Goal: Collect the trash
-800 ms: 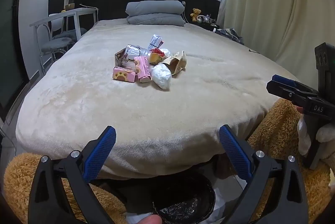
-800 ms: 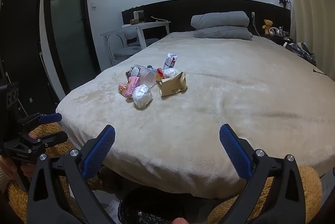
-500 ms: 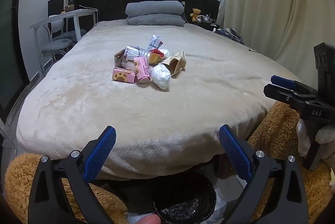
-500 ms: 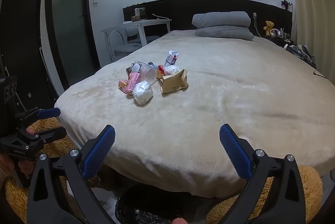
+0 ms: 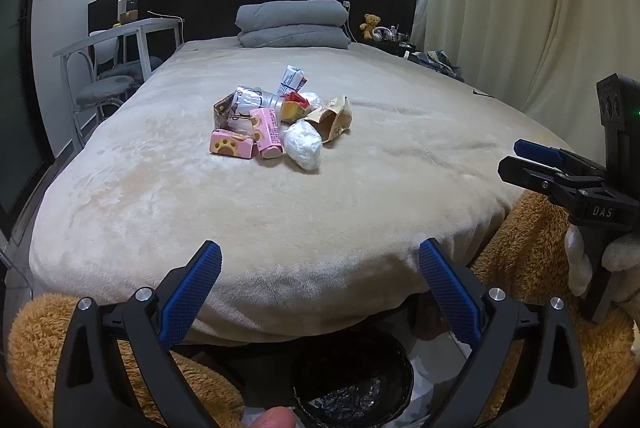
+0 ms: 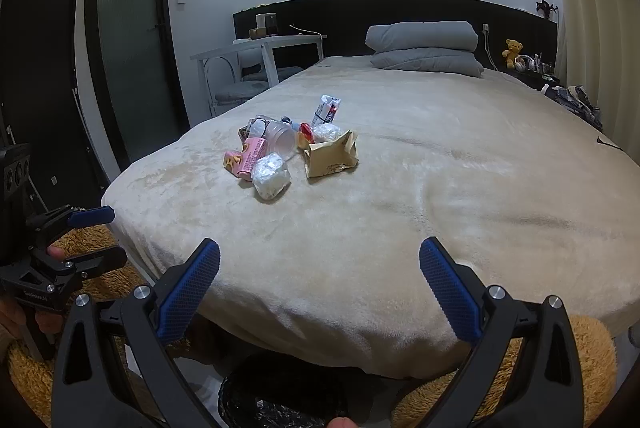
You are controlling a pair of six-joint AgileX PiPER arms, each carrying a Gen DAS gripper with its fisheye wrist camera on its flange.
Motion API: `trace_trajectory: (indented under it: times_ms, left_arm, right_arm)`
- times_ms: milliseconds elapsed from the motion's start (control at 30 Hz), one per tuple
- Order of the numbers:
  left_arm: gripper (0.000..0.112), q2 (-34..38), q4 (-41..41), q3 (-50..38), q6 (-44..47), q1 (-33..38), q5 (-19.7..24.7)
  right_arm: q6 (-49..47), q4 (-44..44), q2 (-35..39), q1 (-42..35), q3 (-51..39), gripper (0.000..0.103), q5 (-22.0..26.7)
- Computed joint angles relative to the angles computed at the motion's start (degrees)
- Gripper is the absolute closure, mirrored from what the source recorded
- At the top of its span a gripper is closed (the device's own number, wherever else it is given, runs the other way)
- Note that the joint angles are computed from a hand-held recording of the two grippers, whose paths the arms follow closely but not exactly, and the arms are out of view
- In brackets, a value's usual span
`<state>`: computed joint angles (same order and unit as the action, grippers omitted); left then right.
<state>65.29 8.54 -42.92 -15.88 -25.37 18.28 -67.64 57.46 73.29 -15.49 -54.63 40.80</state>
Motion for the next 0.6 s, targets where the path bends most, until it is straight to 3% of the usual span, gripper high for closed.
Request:
trace_trajectory:
  times_ms: [100,467,600]
  left_arm:
    - [0.016,-0.12,3.75,0.06,-3.55,-0.89,-0.09]
    - [0.015,-0.87,-8.96,0.64,8.53,2.09,-1.59]
    - [0.016,-0.81,-4.70,0.54,4.29,1.51,-1.56]
  right_arm:
    - [0.38,-0.22,0.15,0.02,-0.18,0.004,-0.04]
    - [-0.03,0.14,0.17,-0.24,-0.15,0.004,0.18]
    - [-0.18,0.17,0.23,-0.19,-0.19,0.004,-0.02]
